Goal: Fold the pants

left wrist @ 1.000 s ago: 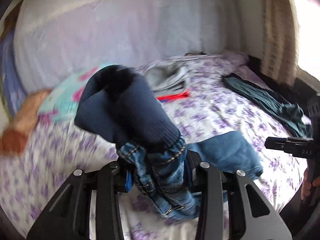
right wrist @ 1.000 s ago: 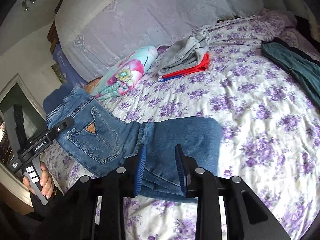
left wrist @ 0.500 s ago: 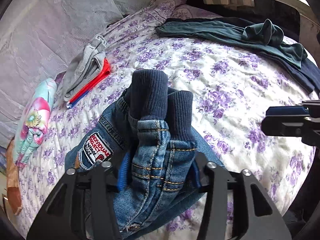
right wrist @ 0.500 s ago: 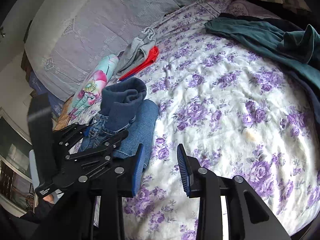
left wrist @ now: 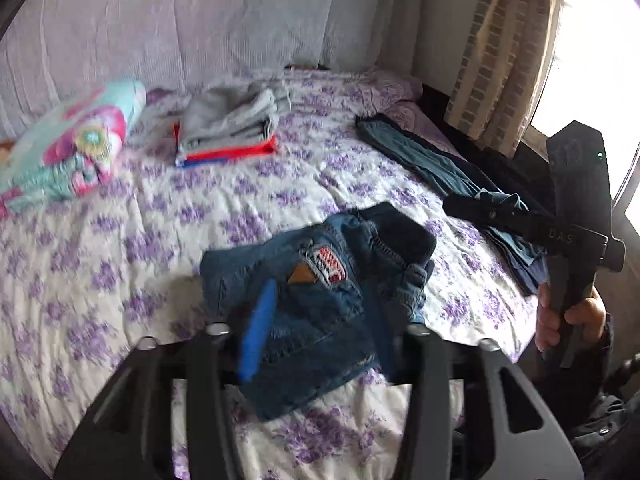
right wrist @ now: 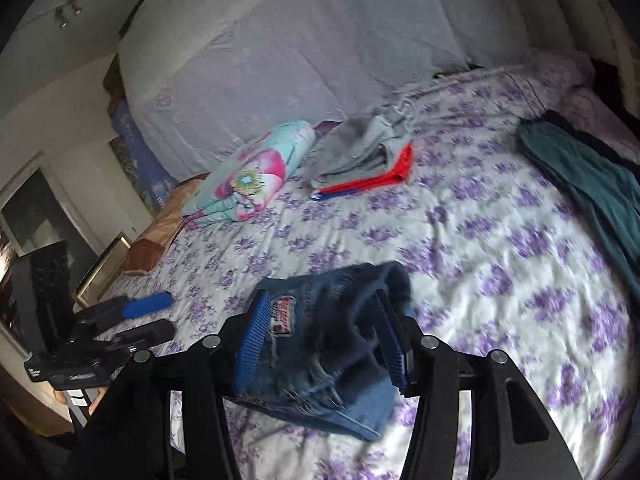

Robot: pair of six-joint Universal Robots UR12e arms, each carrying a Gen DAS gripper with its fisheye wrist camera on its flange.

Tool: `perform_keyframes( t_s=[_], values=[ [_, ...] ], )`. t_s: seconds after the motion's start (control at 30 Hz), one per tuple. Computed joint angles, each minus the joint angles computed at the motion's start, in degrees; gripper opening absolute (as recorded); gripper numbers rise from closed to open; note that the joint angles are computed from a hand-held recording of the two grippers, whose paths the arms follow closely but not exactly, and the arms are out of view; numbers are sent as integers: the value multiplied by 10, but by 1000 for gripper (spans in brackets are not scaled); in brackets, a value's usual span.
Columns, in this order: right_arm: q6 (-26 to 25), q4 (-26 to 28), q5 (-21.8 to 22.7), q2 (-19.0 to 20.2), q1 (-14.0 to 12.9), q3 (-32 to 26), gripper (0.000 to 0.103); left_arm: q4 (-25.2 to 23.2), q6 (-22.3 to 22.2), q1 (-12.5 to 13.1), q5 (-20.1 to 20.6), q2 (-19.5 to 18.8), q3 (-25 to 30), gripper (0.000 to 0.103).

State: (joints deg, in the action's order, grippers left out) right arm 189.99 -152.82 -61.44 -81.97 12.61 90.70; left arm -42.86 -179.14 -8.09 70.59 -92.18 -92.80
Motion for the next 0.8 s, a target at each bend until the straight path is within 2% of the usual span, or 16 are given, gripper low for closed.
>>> perform_keyframes(
  t_s=[0.03, 0.07, 0.17, 0.23, 0.3, 0.4, 0.43, 0.57, 0.63, 0.67, 0.7, 0.73, 0.8],
  values=[
    [-19, 20, -7, 9, 8, -15, 52, -16, -9, 9, -26, -5, 1, 22],
    [-31, 40, -24, 14, 15, -24, 52, -20, -12, 10, -36, -5, -4, 16],
    [-48, 111, -90, 22, 31, -31, 52, -27, -19, 10, -63, -17, -14, 16],
    [-54, 143, -123, 20, 34, -15, 52, -46, -17, 1, -49, -30, -15, 16],
    [-74, 175, -165, 19, 42, -6, 53, -78, -15, 6, -80, -49, -13, 9],
    [-106, 206, -210, 18, 58, -28, 54, -67, -33, 20, -122, -48, -27, 7],
    [-113, 211, -205, 19, 60, -40, 54, -66, -33, 22, -124, -45, -29, 7],
    [-146, 215, -125, 44, 65, -104, 57, -57, -28, 25, -111, -21, -46, 8],
    [-168, 275, -51, 79, 67, -160, 57, -60, -28, 28, -109, -12, -52, 8],
    [-175, 325, -9, 104, 68, -196, 56, -62, -28, 30, -109, -10, -53, 8],
    [-179, 371, 14, 129, 72, -232, 54, -60, -30, 31, -109, -8, -54, 7],
    [-181, 405, 15, 153, 78, -266, 45, -59, -33, 32, -110, -7, -55, 8],
    [-182, 444, -38, 194, 95, -322, 39, -61, -32, 33, -112, -7, -55, 8]
  ],
)
